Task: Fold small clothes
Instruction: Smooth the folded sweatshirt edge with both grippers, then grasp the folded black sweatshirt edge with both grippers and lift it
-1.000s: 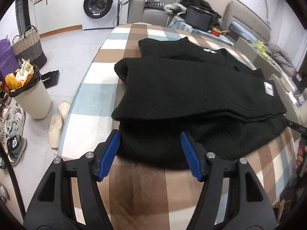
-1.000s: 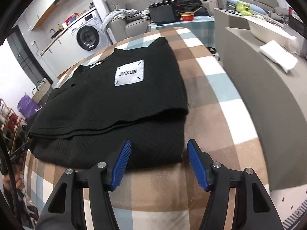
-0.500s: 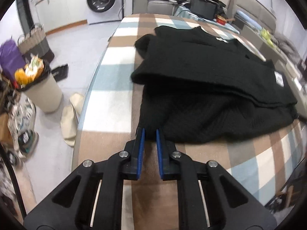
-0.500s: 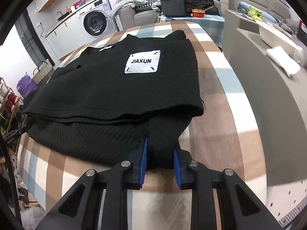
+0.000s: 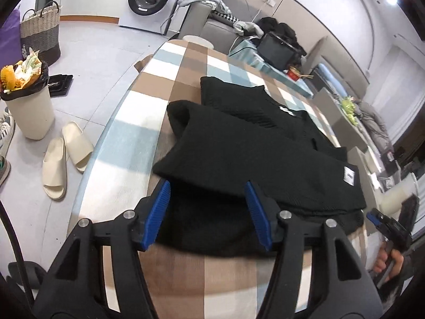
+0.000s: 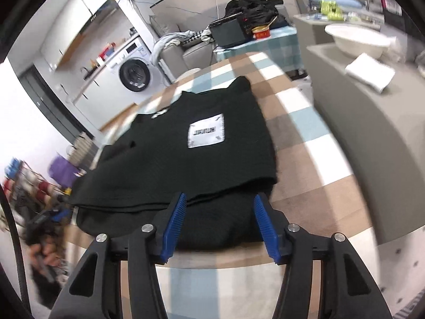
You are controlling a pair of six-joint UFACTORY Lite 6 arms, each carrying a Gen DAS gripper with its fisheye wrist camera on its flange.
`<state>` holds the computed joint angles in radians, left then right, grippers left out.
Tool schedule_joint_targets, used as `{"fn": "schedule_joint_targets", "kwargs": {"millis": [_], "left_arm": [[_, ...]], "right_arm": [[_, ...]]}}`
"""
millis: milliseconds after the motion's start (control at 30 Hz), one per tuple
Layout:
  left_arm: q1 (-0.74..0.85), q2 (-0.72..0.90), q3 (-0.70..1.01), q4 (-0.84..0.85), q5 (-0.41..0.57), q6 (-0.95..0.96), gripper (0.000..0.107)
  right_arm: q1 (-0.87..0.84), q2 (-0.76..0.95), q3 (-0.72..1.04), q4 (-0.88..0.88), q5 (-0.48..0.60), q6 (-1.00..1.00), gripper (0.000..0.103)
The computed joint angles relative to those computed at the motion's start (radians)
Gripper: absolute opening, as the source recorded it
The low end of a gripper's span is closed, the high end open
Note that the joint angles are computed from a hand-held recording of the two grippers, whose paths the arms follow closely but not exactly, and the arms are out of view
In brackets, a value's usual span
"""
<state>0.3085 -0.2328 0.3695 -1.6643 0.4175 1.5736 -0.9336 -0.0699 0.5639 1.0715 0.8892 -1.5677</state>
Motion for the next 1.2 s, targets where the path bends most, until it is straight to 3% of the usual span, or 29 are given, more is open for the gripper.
{"fn": "schedule_joint_targets", "kwargs": {"millis": [200,300,333,400,467,500,633,933,1067,1200], "left_arm": [[-0.087,0.271,0.195,-0.212,-0.053,0.120,0.055],[-0.109,0.316,0.235,-0.273,-0.056,0.177,0.040],[-0.117,0.325,0.245,-0.301,-0.066,0.203,0.028],[-0.127,0.334,0.262,-0.334,-0.082,0.238,0.014],[-0.120,0.329,0.265,-0.334,-0.068,0.246,0.007],[-0.118,0.329,0.270,-0.334,-0.066,0.247,0.006],[-0.111,0.338,0.300,-0.312,-0.054,0.222,0.002],[-0.106,0.330,0.432,-0.146,-0.041,0.066,0.002],[-0.109,0.437,0.607,-0.053,-0.050,-0.036,0.000],[-0.116,0.661,0.909,0.118,-0.051,-0.244,0.000]], "right_arm": [[0.033,0.058,-0.005,0.048,-0.022,0.003,0.054],[0.069,0.103,0.025,0.106,-0.102,-0.013,0.054],[0.072,0.129,0.044,0.116,-0.107,-0.015,0.054],[0.094,0.178,0.083,0.140,-0.118,-0.007,0.053],[0.136,0.187,0.099,0.150,-0.158,0.006,0.040],[0.165,0.189,0.106,0.148,-0.192,0.017,0.029],[0.186,0.243,0.153,0.169,-0.216,0.047,0.004],[0.222,0.166,0.240,0.160,-0.143,0.111,0.003],[0.309,0.239,0.410,0.163,-0.172,0.197,0.003],[0.401,0.445,0.705,0.163,-0.196,0.327,0.003]]}}
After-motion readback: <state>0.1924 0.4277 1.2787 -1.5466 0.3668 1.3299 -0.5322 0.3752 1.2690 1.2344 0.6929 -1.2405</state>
